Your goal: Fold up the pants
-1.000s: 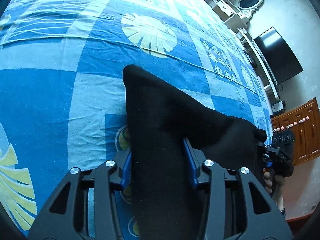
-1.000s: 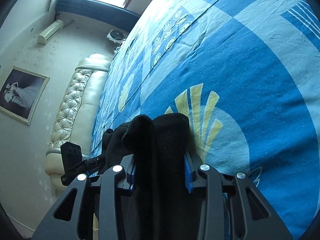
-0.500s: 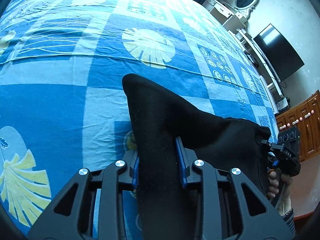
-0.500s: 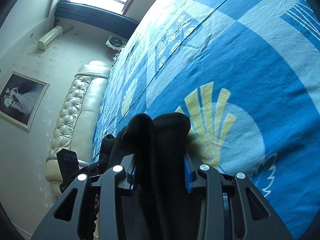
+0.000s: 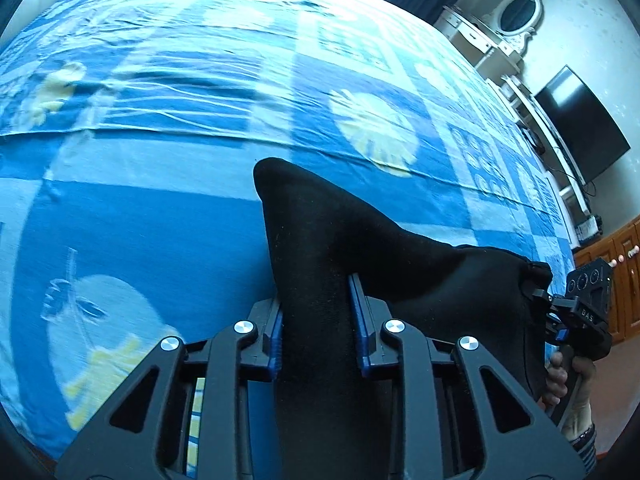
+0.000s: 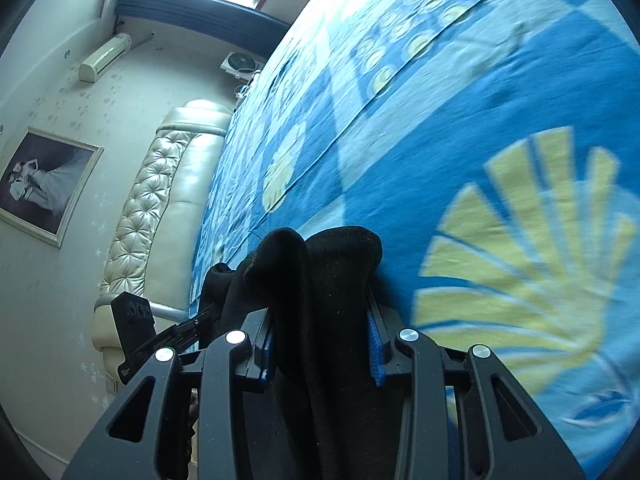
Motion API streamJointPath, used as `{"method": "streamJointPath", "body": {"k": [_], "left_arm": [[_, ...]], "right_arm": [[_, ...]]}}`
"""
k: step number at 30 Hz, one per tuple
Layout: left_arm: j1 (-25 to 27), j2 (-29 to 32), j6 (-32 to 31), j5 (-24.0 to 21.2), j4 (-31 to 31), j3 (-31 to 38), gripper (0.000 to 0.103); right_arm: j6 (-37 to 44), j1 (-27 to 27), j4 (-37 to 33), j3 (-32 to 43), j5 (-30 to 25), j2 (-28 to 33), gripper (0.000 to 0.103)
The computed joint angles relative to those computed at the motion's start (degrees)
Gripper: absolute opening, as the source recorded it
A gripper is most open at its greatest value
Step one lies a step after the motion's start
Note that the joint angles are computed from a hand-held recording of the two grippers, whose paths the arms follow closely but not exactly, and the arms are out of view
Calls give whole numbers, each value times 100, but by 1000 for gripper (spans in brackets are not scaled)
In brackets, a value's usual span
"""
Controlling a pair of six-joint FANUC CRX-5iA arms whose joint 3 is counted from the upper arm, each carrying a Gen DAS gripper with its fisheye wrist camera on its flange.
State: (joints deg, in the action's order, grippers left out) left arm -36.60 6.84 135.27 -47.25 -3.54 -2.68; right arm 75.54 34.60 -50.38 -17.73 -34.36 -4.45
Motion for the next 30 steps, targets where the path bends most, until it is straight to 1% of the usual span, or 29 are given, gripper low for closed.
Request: {"method": "streamJointPath", "body": {"k": [7,13,16,18,21,25,30], "left_arm": [[330,-249,-16,-170,-171,-183,26],[469,-341,-8,-382,-435,-173,26],[536,-364,-59,-320,-375,-263,26],[505,-358,-30,-320,-454,-261,26],[469,-316,1,-337,-545,-227,26],[524,-334,-35,-225,-450,-333,27],[512,-346,4,-113,-491,-419,29]], "right_arm": [[159,99,-170,423,-52,457,36],[192,175,-152,623,-102,673,36],[217,141,-250,578,-99,689,36],[297,87,-430,528,-102,668,36],[360,31,-513,480,-124,647,36],[416,-8,-598,460,-162,647,36],[597,-66,-813,468,-160,678,35]]}}
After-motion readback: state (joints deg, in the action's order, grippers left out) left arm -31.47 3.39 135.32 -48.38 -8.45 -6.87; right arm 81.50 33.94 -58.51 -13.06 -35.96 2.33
